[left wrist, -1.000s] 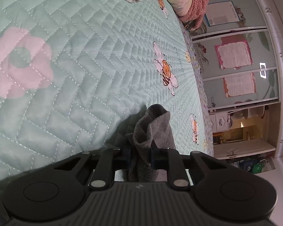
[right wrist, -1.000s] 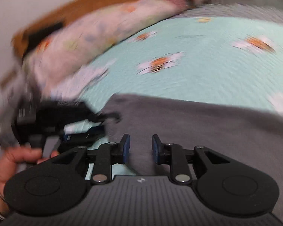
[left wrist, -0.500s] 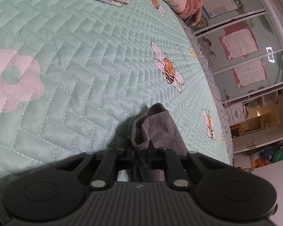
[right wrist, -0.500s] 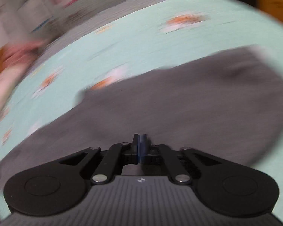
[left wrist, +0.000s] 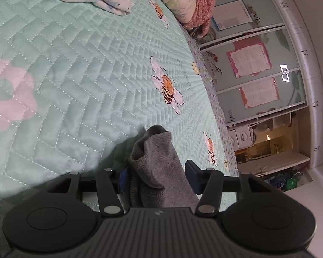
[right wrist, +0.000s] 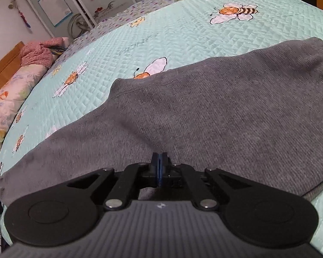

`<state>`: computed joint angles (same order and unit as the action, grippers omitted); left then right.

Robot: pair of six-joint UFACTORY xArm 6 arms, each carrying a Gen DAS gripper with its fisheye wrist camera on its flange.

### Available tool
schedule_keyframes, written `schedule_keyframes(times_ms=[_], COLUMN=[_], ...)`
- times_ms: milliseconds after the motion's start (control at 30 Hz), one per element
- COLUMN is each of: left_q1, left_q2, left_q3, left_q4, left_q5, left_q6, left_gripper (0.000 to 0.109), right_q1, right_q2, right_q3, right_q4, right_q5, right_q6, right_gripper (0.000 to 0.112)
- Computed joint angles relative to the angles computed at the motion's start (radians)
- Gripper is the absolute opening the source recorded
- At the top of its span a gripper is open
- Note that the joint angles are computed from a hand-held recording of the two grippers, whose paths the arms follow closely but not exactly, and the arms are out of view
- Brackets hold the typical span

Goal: Fold clothes

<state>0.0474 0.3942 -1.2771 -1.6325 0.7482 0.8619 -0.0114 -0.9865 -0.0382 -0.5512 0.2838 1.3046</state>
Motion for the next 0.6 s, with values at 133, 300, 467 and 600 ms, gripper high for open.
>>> schedule_keyframes(times_ms=[133, 300, 467, 600], left_q1=[-0.010, -0.035, -0.087, -0.077], left_q2=[0.015, 0.017, 0.006, 0.065], left_q3=[-0.013, -0.009, -0.074, -0.146], left_q4=[-0.017, 0.009, 0.285, 0.491], left_q5=[-0.012, -0.084, -0.264, -0.322], left_q6=[0.007, 0.016, 0.024, -0.137], left_gripper=[0.056, 0.008, 0.008, 0.000], right_q1=[-0.032, -0.031, 0.055, 0.100], right_q2=[0.073, 0.121, 0.163, 0.208], right_q3=[-0.015, -0.037, -0.121, -0.172], right_q4=[-0.033, -0.120, -0.142, -0.187], right_q5=[-0.071, -0.090, 0.063, 0.137], right_q6=[0.039, 0.130, 0.101, 0.090], right_gripper=[0.001, 0.003, 0.003, 0.003])
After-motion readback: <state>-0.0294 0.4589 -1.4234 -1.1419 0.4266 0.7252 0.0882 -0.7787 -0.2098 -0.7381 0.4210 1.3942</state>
